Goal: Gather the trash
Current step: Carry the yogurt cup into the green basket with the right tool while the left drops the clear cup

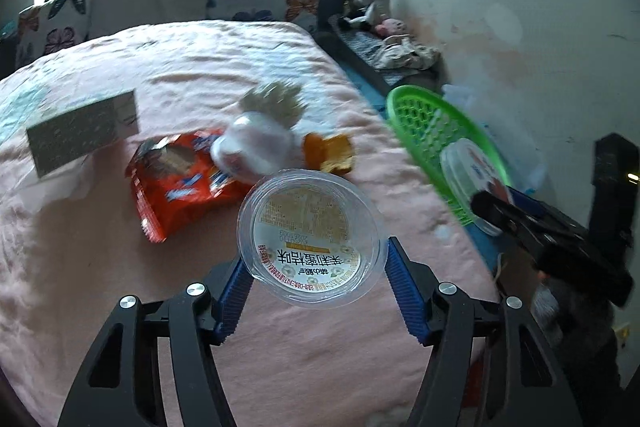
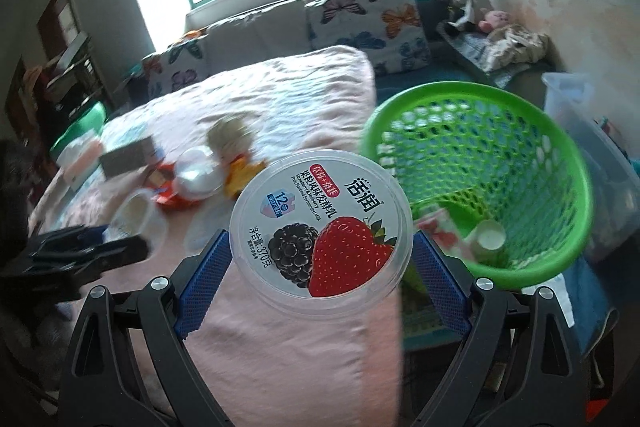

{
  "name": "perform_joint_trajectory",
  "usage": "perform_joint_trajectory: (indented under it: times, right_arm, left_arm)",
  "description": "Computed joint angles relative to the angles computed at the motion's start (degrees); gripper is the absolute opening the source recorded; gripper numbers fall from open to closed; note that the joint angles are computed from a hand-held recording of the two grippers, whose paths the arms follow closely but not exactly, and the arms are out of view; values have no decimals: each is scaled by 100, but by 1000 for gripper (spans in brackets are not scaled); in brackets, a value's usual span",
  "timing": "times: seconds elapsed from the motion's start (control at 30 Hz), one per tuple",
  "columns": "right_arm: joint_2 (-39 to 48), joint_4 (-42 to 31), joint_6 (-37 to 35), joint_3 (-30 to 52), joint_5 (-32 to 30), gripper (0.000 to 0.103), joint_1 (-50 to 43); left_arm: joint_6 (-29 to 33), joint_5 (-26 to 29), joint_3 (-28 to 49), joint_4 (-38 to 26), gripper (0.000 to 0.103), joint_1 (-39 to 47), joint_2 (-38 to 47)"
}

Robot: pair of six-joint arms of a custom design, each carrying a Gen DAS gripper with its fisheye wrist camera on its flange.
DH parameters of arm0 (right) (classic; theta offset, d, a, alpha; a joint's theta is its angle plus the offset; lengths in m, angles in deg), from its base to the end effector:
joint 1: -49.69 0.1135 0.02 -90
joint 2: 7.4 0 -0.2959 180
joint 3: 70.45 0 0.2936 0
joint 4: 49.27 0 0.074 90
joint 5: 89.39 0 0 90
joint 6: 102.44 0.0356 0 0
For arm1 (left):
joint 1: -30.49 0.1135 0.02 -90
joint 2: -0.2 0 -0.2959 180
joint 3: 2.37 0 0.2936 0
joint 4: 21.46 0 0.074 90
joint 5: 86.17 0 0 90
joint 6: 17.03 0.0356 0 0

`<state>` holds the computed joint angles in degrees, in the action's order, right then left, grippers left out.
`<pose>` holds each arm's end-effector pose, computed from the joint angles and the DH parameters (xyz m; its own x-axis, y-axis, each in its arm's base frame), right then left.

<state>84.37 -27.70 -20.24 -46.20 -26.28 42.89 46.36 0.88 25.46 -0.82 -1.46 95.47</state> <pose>0.2153 -0.0095 0.0620 -0.6790 -0.0409 -0.7330 -0.3016 0.9258 0.2277 0.2002 -0.1227 0.0572 -0.7763 -0.0430 -0.6288 0.1687 0.9471 -0.2731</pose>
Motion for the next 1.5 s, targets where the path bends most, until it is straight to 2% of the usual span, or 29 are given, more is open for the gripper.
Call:
perform_joint_trajectory:
  times: [0.13,0.3,0.63,1.1,1.5]
  right_arm:
    - [496,-371,-74,583,-270,90,-653]
    - [1153,-781,-125,1308,-306,90,-1126]
    - [1931,-1145,-148,2081,-307,91,-1410]
    - [1231,-732,-580,1368,-271,91,-1914]
    - [906,-600,-799,1008,-518,91,-2429]
  left_arm:
    - [135,82,199,-359,62,25,-338]
    - [308,183,667,-842,62,92,-472]
    - [656,200,1775,-1440,62,52,101]
    - [863,468,3310,-2043,62,-267,1314]
    - [919,549,4607,-2704,62,-625,2358]
